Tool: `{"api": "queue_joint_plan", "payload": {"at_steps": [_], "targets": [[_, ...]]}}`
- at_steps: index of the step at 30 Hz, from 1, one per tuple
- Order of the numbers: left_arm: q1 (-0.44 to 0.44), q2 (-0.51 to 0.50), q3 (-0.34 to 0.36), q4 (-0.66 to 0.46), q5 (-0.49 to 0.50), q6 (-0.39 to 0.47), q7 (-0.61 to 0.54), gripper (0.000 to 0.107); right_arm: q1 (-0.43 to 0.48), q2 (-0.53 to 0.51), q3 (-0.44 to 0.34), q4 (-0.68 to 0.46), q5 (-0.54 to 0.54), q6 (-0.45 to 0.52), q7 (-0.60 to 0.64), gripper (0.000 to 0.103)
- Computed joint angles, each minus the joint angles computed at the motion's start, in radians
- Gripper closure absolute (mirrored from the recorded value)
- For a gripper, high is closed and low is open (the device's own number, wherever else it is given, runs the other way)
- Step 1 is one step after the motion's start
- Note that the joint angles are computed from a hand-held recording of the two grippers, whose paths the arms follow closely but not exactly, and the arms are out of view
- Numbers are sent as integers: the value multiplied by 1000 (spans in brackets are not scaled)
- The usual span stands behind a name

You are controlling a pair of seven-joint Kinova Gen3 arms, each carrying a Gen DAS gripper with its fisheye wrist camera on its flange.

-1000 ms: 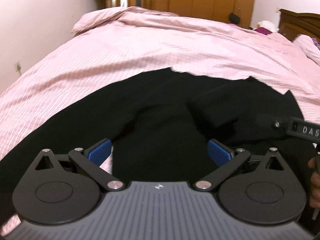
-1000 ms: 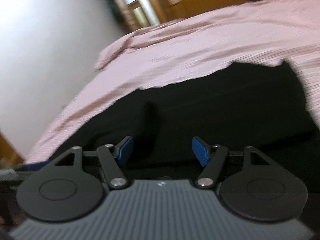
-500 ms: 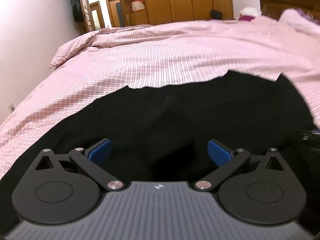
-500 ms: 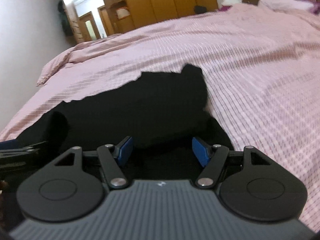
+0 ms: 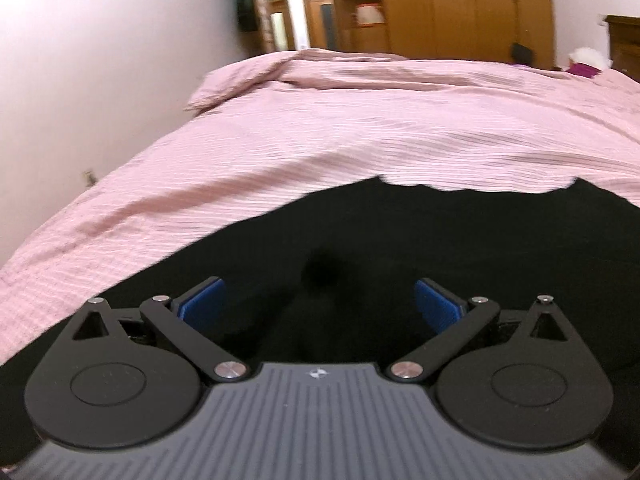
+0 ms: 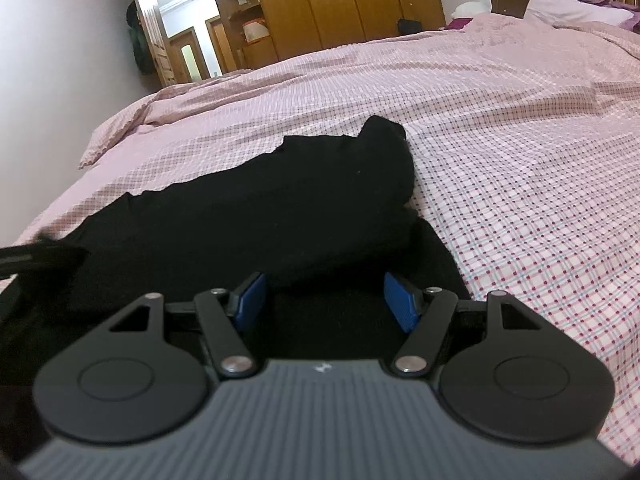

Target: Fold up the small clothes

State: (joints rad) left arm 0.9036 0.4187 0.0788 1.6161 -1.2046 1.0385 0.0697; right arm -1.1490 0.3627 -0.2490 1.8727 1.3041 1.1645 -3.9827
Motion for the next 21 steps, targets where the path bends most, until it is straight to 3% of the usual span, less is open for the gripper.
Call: {"api": "queue_joint_plan", "payload": {"at_steps": [6,12,18,21], "targets": [[-38,-75,17,97,5,-41,27,5,2,1,0,1,2,-1,0,36],[-64,-127,52,169,-89,-123,135,5,3,-19,2,-15,12,5,21,35],[-68,-11,44,57,-51,-28,16,5,41,-17,18,-45,58,11,123,35],[-87,16,20,41,9,-58,-36,4,96,-17,24,-55,44,-65,186,36]]}}
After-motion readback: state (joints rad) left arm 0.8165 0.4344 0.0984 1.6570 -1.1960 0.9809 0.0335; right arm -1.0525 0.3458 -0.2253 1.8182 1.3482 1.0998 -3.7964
